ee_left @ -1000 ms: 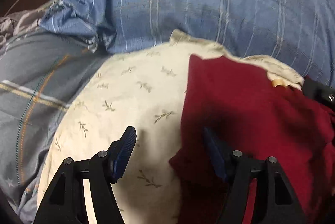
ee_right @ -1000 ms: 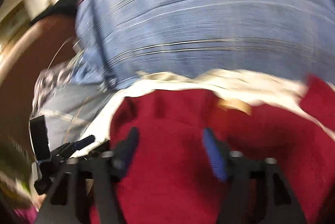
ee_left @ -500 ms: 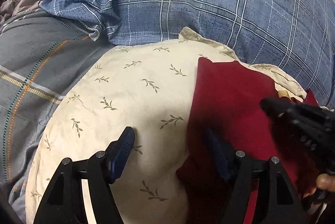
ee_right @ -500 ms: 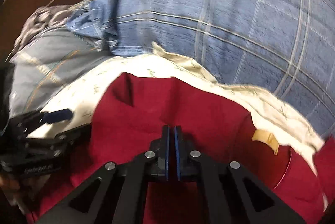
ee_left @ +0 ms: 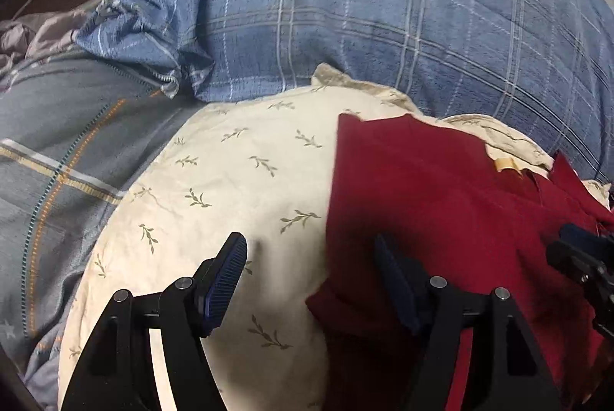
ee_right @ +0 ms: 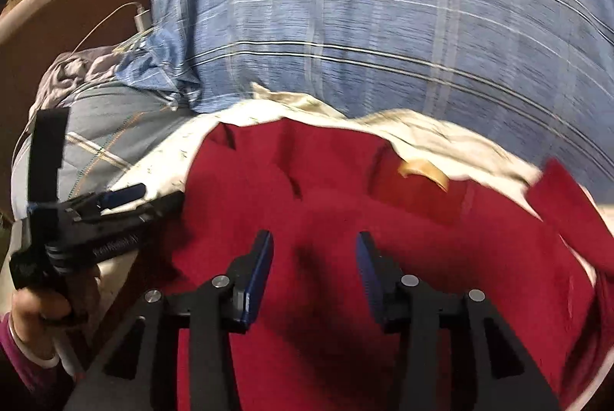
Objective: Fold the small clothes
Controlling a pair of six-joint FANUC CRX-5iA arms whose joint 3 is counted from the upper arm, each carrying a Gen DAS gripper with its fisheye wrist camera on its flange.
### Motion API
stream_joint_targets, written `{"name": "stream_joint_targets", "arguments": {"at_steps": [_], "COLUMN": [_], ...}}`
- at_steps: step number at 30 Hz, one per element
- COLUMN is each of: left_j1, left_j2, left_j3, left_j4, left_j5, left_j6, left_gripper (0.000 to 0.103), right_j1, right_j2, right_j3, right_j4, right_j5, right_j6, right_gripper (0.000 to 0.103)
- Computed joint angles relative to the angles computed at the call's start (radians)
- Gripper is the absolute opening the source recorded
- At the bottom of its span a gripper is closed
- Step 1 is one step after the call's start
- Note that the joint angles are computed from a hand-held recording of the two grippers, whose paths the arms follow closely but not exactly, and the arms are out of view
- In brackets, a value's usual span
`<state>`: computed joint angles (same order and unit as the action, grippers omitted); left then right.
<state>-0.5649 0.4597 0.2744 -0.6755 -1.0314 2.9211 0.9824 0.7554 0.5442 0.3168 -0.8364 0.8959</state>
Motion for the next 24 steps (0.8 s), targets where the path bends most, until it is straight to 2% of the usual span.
{"name": "stream_joint_targets", "arguments": {"at_steps": [2, 7, 16, 20, 24], "left_j1": [-0.014, -0.047, -0.036, -0.031, -0.039], "left_j2": [-0.006, -0.010, 0.007, 0.018, 0.004], "left_j3": [0.001, 0.008, 0.019, 0.030, 0.018], "left_j4": [-0.014, -0.054, -0.009, -0.002, -0.028], "left_j5": [-0.002, -0.012, 0.012, 0.019, 0.037], "left_j6": [-0.001, 0.007, -0.049, -0.065, -0.036], "left_gripper": [0.069, 0.069, 0.069, 0.069, 0.069], "right_j1": [0.002, -0.016, -0.079, -0.105, -0.102], "right_j2": [-0.026, -0.082, -0.139, -0.158, -0.167], "right_j3": [-0.057, -0.162, -0.288, -0.340, -0.327], "right_j4": [0.042, 0.129, 0.196, 0.155, 0.132], "right_j5": [0.011, 0.009, 0.031, 0.096, 0.072], "right_j6": [-0.055, -0.193, -0.384, -0.379, -0.362], "right_gripper": [0.051, 0.051, 0.051, 0.051, 0.051]}}
